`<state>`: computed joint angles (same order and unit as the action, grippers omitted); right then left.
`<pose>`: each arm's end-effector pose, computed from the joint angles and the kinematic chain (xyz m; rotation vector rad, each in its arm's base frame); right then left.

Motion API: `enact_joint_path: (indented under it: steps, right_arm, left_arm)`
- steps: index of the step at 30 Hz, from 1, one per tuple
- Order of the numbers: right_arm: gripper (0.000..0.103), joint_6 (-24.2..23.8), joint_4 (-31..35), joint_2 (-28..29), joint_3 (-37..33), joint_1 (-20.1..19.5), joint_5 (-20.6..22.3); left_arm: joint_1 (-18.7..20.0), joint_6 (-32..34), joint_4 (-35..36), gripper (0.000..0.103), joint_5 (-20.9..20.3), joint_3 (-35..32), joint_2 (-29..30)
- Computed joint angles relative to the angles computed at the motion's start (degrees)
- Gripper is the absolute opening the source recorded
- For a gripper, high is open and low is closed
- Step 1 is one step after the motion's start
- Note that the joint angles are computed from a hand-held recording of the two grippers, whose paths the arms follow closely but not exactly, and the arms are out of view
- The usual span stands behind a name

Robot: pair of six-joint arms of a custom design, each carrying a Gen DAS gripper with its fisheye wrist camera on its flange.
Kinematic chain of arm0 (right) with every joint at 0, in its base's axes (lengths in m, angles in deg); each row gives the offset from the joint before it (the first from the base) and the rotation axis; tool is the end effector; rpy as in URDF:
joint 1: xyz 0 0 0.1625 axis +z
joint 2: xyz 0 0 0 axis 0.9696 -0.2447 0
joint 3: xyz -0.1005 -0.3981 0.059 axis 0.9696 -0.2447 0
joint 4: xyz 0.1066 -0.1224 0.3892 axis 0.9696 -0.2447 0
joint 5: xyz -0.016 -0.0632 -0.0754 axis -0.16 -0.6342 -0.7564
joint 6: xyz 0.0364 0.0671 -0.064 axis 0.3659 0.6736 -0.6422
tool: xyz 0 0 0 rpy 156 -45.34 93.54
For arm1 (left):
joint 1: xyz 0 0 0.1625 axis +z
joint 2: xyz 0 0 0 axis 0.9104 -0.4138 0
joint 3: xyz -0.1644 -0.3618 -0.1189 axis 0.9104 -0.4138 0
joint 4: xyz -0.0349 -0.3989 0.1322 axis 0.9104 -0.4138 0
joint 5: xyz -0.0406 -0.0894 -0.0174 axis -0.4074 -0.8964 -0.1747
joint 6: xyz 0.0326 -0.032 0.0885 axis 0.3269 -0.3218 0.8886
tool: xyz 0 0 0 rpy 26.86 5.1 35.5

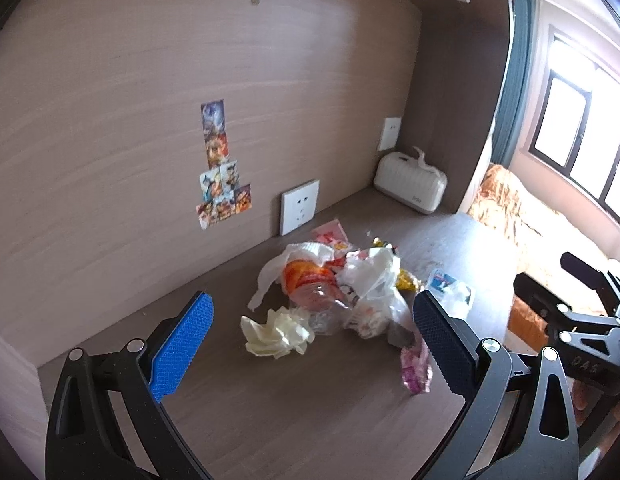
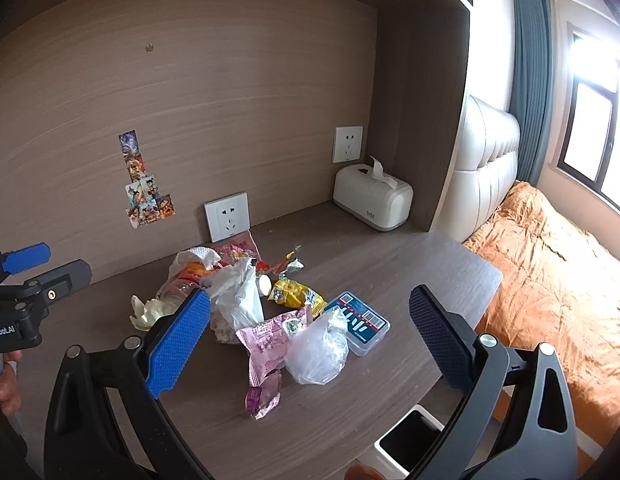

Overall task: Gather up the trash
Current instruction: 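Grasp the pink snack wrapper with the left tool while the right tool grasps the clear plastic bag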

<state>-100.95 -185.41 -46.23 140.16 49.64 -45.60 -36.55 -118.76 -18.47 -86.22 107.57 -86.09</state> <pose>0.4989 -0.5682 0.3873 0.9434 -2.2650 1.0173 -0.4451 -0.5051 0.4772 0.1409 2.1345 -1.1564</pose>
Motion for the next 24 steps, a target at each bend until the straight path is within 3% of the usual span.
enact_joint_path:
  steps: [4,11,18,20,24]
  right_arm:
    - [0.099,2.92,0.87,1.45,-0.66,-1.36,-0.26]
    - [0.099,1.24,-1.61,3.07,0.45,-3.19,-3.59]
    - [0.099,-0.2,-0.35,4.09,0.77,-5.79,-1.81]
    - [0.087,0.15,0.65,4.12,0.84,-6.54,-0.92]
    - [0.077,1.71,4.37,3.65,0.7,-8.3,2.28]
  left_arm:
    - [1.99,0.62,-1.53,0.098,-1.4,1.12,-0.27]
    - [4.55,13.16,-13.97,0.098,-5.83,4.12,1.78]
    - [7.42,27.55,-31.42,0.097,-14.07,7.56,4.88]
    - [7.66,29.62,-32.94,0.097,-13.12,7.69,5.92]
    - [8.41,33.88,-37.34,0.097,-13.87,7.89,7.08]
